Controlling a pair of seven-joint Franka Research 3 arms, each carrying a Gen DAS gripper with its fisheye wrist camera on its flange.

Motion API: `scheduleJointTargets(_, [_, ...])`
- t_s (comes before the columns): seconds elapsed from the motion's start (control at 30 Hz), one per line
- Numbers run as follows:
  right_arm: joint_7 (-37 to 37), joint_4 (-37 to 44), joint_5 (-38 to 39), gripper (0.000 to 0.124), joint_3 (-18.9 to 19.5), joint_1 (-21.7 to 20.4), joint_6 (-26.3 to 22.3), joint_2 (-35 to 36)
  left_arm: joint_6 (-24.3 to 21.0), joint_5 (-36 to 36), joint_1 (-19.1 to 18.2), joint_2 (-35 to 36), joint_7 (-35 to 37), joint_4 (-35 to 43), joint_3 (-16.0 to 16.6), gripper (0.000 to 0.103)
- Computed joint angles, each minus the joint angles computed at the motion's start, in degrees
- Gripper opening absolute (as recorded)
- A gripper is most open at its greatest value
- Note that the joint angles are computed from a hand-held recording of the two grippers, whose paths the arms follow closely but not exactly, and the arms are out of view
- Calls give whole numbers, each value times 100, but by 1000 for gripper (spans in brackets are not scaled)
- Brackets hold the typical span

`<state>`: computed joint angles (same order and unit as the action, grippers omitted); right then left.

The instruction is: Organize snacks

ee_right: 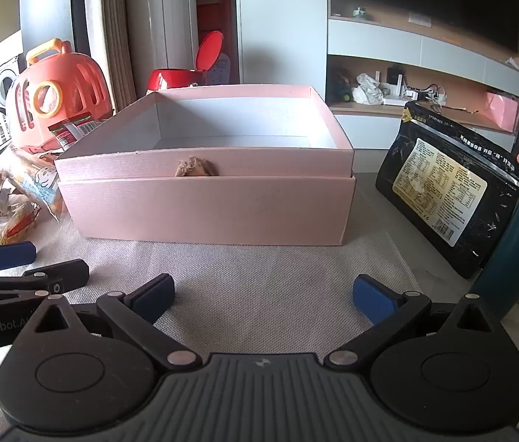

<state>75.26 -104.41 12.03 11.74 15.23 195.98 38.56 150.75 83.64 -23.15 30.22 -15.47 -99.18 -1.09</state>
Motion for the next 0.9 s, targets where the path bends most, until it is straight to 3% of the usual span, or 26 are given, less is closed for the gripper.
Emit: scheduleJointTargets(0.9, [19, -3, -13, 103, -6, 5, 5, 1, 49, 37, 39, -25, -18, -44, 5, 73])
